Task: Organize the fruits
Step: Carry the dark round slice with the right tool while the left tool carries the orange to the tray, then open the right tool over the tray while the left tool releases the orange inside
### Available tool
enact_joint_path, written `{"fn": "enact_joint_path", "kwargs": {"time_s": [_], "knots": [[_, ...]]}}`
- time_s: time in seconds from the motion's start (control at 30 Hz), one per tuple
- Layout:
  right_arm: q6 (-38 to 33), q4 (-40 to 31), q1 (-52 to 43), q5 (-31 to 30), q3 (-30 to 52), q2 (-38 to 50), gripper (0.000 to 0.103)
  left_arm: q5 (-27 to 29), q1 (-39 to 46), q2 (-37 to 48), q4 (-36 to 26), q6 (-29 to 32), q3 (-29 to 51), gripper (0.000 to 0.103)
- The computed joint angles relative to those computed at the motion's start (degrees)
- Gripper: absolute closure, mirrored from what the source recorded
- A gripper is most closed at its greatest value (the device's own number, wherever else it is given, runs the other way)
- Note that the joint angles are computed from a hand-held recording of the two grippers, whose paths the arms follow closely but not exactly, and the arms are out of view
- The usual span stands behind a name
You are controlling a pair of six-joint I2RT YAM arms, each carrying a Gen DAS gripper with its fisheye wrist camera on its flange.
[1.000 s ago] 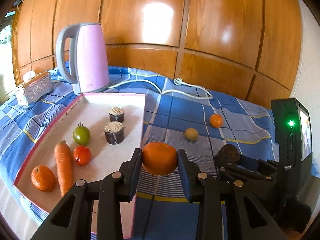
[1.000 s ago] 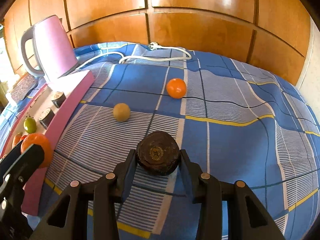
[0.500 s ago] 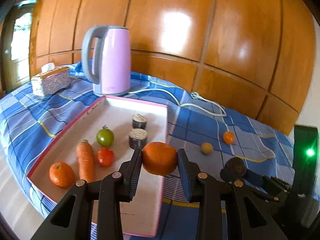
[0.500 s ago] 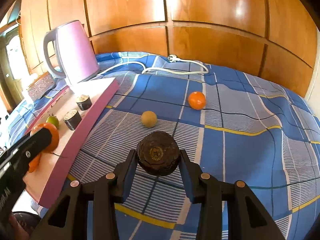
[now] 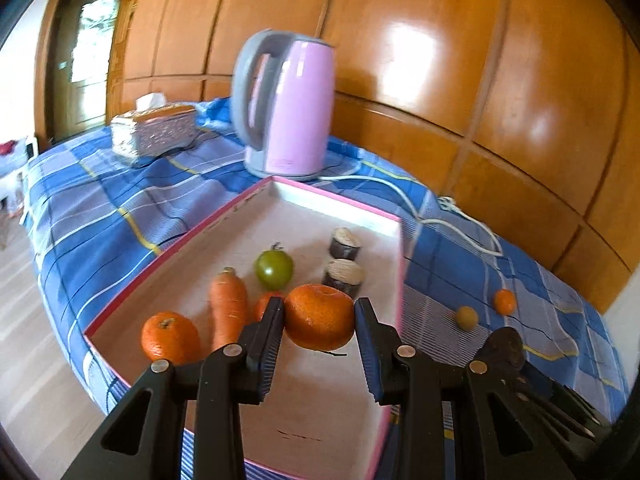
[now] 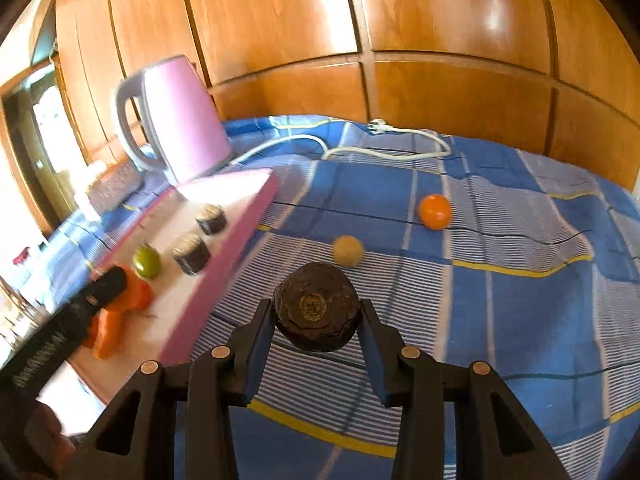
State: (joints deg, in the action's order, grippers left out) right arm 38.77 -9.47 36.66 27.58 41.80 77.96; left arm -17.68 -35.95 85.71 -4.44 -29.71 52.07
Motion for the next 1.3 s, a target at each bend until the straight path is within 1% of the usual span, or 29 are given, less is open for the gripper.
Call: {"fn": "enact_joint_path", "kwargs": {"time_s": [0.13,0.23,0.4,0.53,0.6,0.73,0.8,0.87,0.9,1.03,1.13,1.27,1.3], "knots": [[-0.78,1.17,1.11,-0.91,3.56,2.95,0.061,0.97,2.29,1.07,-1.75,-2.17,0.83,0.067],[-1.47,0.93,1.75,-1.86,7.46,5.83,0.061,1.4,3.53,1.39,-1.68,-3.14,0.76,0.066],[-3.47,-0.44,2.84,-1.83,13.38,9.93,0.06,3.73,6.25,1.48,-1.54,-5.29,0.4,0.066],[-4.45,-1.43,3.26,-2.72,17.09,12.54,0.06,4.4,6.87,1.28,-0.6,-5.7,-0.07,0.067],[-4.06,-1.99,3.26,-2.88,18.39,13.56,0.06,4.51,7.32,1.08,-0.09,-6.77,-0.52,0.062],[-4.12,-1.52,2.05,-6.66,20.36,15.51,0.06,6.3,8.49,1.04,0.09,-7.92,-0.85,0.058],[-3.96,-0.57,1.37,-9.01,20.18,15.69,0.06,7.02,9.15,0.72,0.45,-8.9,-1.27,0.053],[-2.62,0.6,0.51,-11.57,19.59,15.6,0.06,7.47,9.59,0.37,1.0,-9.59,-1.77,0.049],[-2.28,1.02,0.36,-11.83,19.25,15.4,0.06,7.51,9.56,0.39,1.04,-9.54,-1.74,0.049],[-2.14,1.0,0.52,-11.22,18.22,14.38,0.059,7.13,9.02,0.43,1.09,-8.92,-1.52,0.049],[-2.53,-0.28,0.8,-8.93,17.43,13.07,0.059,7.06,8.33,0.48,1.52,-7.7,-1.52,0.046],[-1.7,-1.64,0.22,-7.1,14.37,10.34,0.059,6.47,6.26,1.06,1.86,-4.39,-0.92,0.038],[-1.33,-1.92,0.03,-6.71,13.35,9.61,0.059,5.83,5.65,1.01,2.03,-3.66,-0.92,0.038]]}}
